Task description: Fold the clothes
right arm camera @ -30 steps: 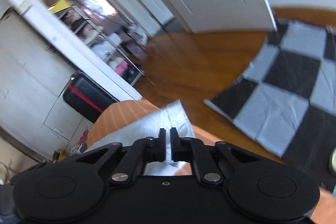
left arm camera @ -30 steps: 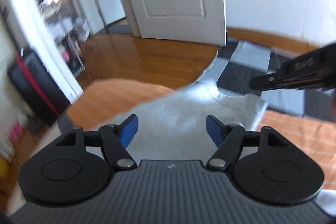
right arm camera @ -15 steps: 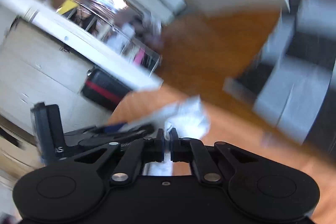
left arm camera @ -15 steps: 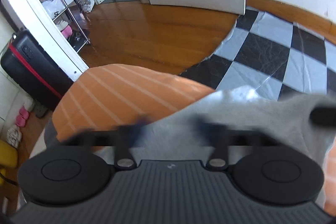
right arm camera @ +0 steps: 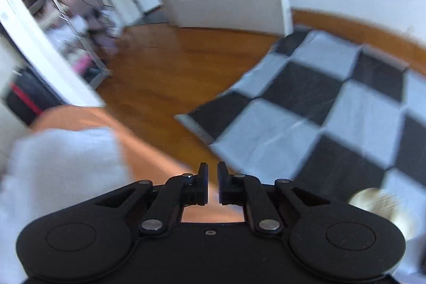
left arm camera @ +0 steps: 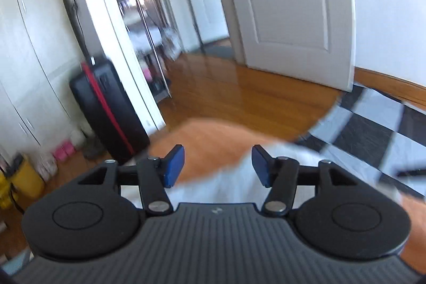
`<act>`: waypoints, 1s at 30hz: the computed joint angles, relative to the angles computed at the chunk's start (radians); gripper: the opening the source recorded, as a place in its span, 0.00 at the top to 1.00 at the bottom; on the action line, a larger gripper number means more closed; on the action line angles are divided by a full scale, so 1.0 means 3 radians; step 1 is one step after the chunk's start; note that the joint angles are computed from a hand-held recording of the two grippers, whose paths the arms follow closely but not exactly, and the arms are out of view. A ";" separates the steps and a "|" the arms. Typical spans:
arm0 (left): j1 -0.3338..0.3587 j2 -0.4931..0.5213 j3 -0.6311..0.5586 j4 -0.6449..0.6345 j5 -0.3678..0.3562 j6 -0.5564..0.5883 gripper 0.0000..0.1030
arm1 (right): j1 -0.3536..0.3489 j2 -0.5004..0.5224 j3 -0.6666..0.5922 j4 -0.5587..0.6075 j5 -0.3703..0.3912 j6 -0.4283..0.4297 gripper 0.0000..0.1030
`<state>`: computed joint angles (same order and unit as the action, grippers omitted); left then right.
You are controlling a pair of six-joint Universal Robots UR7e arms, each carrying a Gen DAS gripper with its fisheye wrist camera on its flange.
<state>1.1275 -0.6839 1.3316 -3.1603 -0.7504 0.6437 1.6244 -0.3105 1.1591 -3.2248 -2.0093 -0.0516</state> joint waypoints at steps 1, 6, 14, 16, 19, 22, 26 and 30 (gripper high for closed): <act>-0.0010 -0.0184 0.0213 0.0085 0.0060 -0.0116 0.46 | 0.0025 -0.0036 0.0053 0.0008 0.0135 0.0006 0.86; -0.0079 -0.1189 0.1284 0.0522 0.0630 -0.0861 0.39 | 0.0235 -0.0168 0.0239 0.0192 0.0528 -0.0214 0.64; -0.0016 -0.2965 0.2648 0.1407 0.1387 -0.2282 0.38 | 0.0697 -0.0148 0.0449 0.0541 0.0832 -0.0941 0.61; 0.0048 -0.3365 0.2869 0.1482 0.1450 -0.2460 0.38 | 0.0834 -0.0147 0.0464 0.0662 0.0866 -0.1049 0.55; 0.0258 -0.3751 0.3117 0.0968 0.1384 -0.2267 0.35 | 0.1017 -0.0108 0.0491 0.0699 0.0910 -0.1196 0.52; 0.0570 -0.3946 0.3230 0.0625 0.1177 -0.2197 0.35 | 0.1112 -0.0068 0.0539 0.0680 0.1121 -0.1221 0.49; 0.1074 -0.3872 0.3113 0.0315 0.0475 -0.2068 0.33 | 0.1205 0.0107 0.0511 0.0648 0.1370 -0.1156 0.49; 0.1389 -0.3633 0.2991 0.0034 -0.0220 -0.2100 0.35 | 0.1276 0.0281 0.0563 0.0553 0.1453 -0.1045 0.49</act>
